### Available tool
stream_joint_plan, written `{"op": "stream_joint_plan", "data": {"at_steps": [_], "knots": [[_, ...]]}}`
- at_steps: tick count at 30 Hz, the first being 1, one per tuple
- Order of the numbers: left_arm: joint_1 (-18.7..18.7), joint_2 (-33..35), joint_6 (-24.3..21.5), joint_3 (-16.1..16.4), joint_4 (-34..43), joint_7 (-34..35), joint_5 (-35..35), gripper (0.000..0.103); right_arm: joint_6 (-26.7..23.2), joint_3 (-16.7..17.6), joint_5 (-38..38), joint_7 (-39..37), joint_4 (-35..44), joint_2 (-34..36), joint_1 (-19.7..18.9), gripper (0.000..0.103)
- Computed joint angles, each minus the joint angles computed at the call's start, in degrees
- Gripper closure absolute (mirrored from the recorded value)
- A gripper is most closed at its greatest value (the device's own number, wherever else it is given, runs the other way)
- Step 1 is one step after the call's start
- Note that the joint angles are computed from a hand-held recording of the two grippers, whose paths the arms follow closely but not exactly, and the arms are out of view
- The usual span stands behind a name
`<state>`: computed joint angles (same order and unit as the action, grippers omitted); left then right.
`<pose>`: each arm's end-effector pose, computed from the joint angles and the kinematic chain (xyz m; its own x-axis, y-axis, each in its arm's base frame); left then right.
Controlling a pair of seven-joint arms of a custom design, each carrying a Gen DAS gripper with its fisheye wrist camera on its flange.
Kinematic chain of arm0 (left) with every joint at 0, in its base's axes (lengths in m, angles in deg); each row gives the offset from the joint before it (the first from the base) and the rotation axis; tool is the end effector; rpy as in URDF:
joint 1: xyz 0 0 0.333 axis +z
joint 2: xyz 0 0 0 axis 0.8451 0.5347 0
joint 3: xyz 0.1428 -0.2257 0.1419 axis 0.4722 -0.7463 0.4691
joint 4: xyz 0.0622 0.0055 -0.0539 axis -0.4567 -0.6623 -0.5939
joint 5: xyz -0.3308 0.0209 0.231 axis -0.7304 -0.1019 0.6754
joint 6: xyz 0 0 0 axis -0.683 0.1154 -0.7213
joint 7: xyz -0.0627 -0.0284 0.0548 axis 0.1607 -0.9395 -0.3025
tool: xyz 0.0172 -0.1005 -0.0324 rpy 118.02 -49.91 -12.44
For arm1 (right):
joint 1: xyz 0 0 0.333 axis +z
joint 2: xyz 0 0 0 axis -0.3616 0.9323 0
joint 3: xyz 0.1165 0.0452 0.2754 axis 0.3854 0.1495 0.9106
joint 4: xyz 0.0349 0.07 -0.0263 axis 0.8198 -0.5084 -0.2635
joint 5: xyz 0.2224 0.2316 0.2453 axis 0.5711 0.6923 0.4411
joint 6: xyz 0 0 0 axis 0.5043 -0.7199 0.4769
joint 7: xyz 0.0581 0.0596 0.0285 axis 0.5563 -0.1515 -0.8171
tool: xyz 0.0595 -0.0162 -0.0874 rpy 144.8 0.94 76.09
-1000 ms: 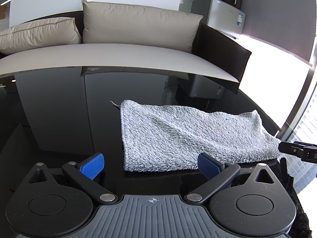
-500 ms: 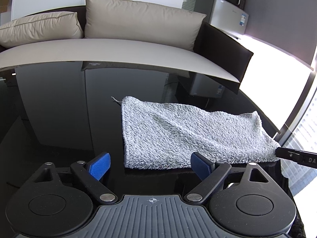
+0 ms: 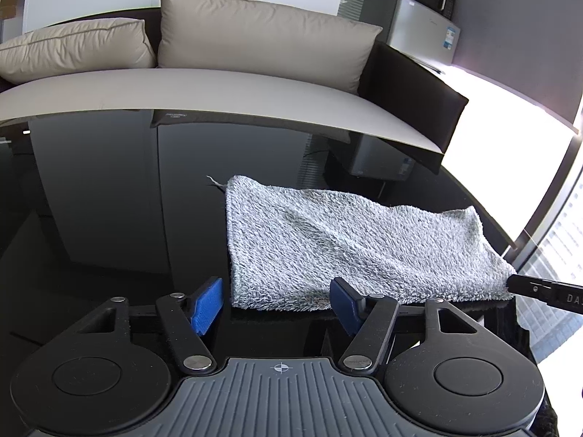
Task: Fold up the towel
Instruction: 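Move both tools to the folded towel edge and close their fingers, then pinch the folded towel edge with the right tool while the left tool pinches beside it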
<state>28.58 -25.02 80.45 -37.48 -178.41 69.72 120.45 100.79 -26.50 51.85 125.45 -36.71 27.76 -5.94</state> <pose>0.6377 -0.3399 0.2725 0.2347 -0.9594 0.1565 -0.6044 -0.2702 -0.7494 0.7090 0.3172 0.2563 0.3635 -0.9080 -0.2084 -0.6522 -0.0883 -0.7529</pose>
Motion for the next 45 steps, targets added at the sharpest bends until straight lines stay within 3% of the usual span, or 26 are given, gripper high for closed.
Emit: {"op": "stream_joint_plan", "data": {"at_steps": [5,13,39,45], "knots": [[0.11,-0.36,0.74,0.27,-0.52,-1.72,0.27,0.062,-0.24,-0.09,0.09,-0.05,0.34,0.12,0.10,0.071],[0.60,-0.80,-0.64,-0.30,-1.05,-1.67,-1.33,0.092,-0.41,-0.44,0.28,0.02,0.46,0.13,0.33,0.071],[0.21,-0.30,0.21,0.01,0.07,-0.49,-1.19,0.096,-0.41,0.00,0.29,-0.56,0.40,0.11,0.12,0.071],[0.23,0.01,0.57,-0.03,0.69,0.75,-1.79,0.096,-0.72,-0.03,0.14,-0.96,0.57,0.24,0.11,0.080]]}}
